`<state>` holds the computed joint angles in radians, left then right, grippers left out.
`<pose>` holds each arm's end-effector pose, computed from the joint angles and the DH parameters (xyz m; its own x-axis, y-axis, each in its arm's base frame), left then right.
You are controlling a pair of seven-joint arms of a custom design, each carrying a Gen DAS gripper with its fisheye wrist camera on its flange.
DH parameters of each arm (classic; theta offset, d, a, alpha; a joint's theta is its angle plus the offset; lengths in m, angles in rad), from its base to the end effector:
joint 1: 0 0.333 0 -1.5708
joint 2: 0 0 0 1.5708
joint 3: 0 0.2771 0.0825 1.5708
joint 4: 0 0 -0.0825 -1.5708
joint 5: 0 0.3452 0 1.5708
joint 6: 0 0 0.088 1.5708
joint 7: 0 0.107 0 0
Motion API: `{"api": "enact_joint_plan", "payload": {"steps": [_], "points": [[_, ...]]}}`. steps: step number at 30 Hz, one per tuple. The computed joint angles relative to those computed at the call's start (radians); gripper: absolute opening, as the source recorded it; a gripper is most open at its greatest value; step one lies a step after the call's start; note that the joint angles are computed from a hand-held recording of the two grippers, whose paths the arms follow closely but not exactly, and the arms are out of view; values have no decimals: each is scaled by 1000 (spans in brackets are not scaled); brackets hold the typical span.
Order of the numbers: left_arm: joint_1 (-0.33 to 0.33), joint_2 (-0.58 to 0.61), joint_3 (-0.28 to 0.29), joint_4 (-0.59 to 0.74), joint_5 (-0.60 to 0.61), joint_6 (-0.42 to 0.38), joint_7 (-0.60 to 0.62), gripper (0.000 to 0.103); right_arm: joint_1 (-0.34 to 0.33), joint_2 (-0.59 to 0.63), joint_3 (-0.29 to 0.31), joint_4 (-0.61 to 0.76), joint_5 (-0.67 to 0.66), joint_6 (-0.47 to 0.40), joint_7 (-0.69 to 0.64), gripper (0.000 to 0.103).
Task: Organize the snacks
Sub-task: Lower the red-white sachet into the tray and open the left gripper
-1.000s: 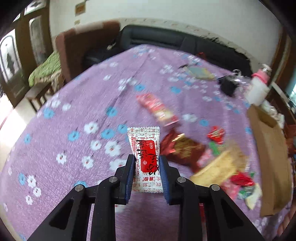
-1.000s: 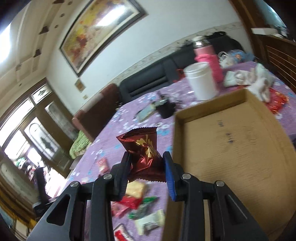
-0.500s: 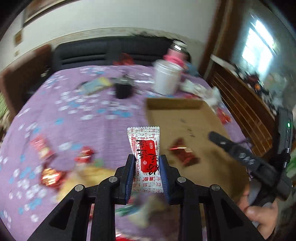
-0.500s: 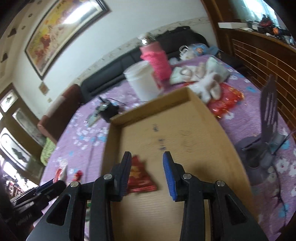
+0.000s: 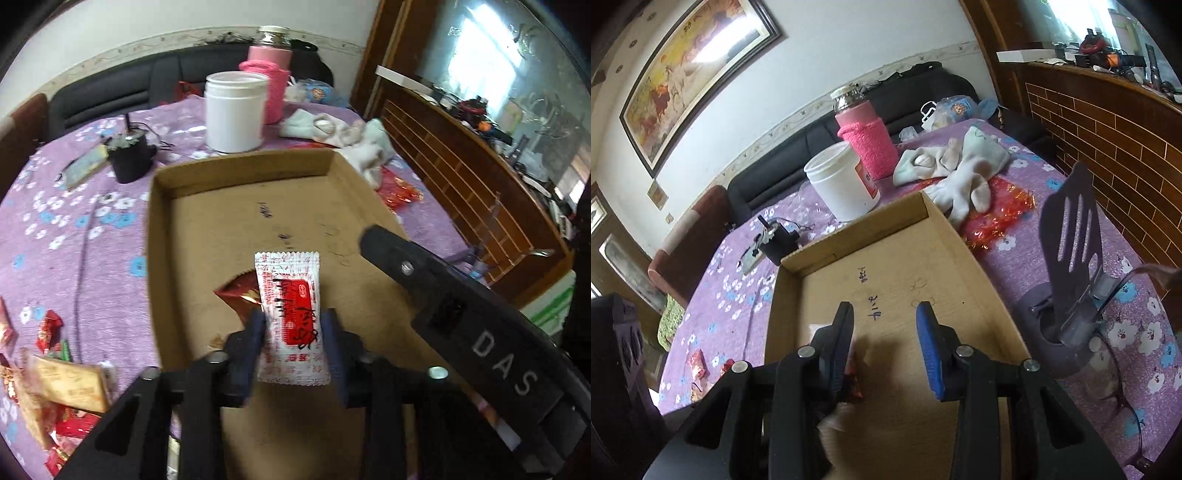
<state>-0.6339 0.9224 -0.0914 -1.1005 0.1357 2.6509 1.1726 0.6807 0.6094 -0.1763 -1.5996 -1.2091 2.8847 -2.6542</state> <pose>0.5770 -0.4810 0.3247 -0.4045 -0.8961 0.1828 -0.7908 0.2423 -0.5621 0.5459 0.3852 0.3146 -0.1859 -0.8977 -0.3995 -0.5980 0.4260 -0.6789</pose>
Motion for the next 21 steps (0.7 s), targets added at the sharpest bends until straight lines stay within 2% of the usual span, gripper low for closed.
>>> {"api": "enact_joint_plan", "payload": {"steps": [2, 8, 10, 12, 14, 16, 18, 20, 21], "points": [[6, -32, -3, -57, -2, 34, 1, 66, 11, -6, -12, -6, -19, -5, 29, 34], [21, -198, 26, -336, 16, 182, -27, 67, 32, -26, -23, -5, -147, -28, 147, 35], [5, -276, 72, -457, 43, 240, -62, 67, 29, -28, -10, 3, -187, -40, 171, 35], [12, -350, 92, -571, 60, 303, -77, 67, 26, -22, 11, 23, -210, -61, 163, 35], [7, -405, 125, -647, 77, 333, -99, 67, 23, -10, 29, 48, -226, -58, 147, 35], [-18, -466, 192, -726, 119, 350, -156, 67, 28, 8, 30, 85, -278, -21, 173, 35], [-28, -512, 243, -785, 164, 362, -220, 67, 47, 24, 38, 120, -300, -40, 154, 35], [-27, -546, 291, -814, 209, 327, -291, 67, 60, 44, 46, 154, -301, -58, 110, 35], [-13, -556, 297, -825, 221, 321, -315, 67, 64, 56, 49, 173, -298, -57, 88, 36]]}}
